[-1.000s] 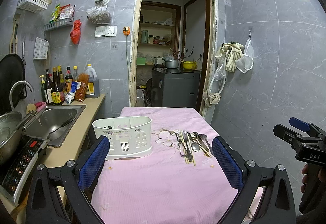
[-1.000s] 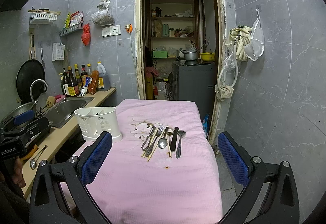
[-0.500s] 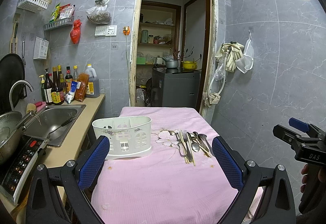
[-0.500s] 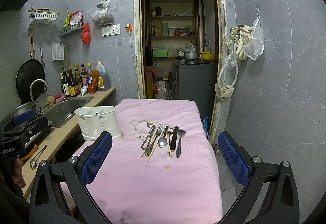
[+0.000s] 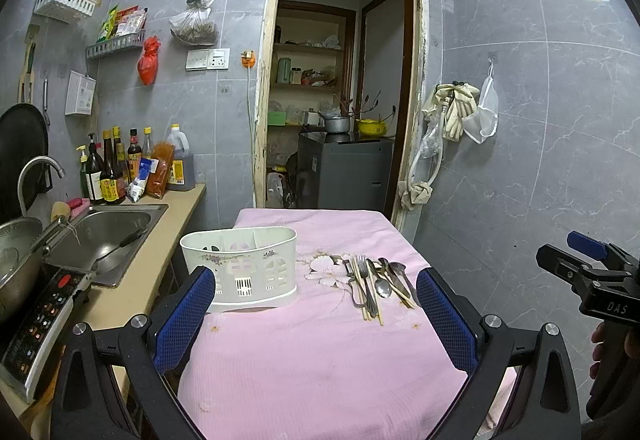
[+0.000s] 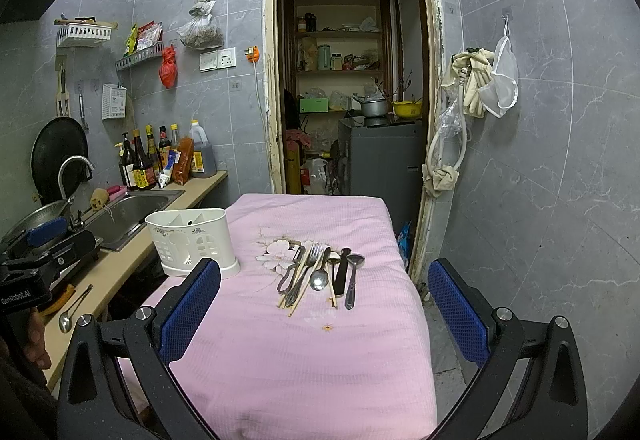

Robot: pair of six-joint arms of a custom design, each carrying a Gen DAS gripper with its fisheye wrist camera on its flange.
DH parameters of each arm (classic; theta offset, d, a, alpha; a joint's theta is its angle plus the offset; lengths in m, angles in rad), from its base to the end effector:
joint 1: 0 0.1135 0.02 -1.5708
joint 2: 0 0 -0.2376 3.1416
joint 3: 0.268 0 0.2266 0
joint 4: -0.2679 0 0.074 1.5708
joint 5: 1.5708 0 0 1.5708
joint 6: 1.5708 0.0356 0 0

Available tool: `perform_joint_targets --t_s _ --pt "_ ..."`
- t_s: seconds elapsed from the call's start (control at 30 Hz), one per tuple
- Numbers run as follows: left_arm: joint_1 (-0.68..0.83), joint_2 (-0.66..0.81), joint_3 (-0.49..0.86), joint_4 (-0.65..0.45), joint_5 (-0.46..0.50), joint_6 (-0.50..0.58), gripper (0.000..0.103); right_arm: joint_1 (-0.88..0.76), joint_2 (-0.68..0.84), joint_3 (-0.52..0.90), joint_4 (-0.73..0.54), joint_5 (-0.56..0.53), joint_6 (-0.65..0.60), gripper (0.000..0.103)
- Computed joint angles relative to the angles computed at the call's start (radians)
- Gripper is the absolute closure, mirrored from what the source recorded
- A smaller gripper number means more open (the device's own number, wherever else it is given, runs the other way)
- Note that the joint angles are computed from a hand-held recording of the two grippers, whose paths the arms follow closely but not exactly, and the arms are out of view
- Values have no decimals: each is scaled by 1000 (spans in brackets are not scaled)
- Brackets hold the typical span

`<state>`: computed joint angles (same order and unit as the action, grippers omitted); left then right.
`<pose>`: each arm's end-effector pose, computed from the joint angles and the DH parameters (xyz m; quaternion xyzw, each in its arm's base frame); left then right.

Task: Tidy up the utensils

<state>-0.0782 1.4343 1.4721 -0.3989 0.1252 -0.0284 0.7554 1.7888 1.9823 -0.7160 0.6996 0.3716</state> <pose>0.3047 -0.0283 0.3785 0.0560 0.8198 -0.0816 0.5640 0.2793 0.2315 0.3959 0.0133 0.8311 0.0003 0.5560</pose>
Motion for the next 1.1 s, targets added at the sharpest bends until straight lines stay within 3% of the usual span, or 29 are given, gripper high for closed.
perform_joint_targets --t_s 0.5,0.73,1.1 --pt "3 3 7 -12 3 2 2 -9 23 -26 15 -10 16 1" --pt "0 40 46 -52 -8 1 2 -4 75 70 -52 -13 35 1" --pt "54 119 90 -53 48 35 2 10 195 275 -170 24 86 1"
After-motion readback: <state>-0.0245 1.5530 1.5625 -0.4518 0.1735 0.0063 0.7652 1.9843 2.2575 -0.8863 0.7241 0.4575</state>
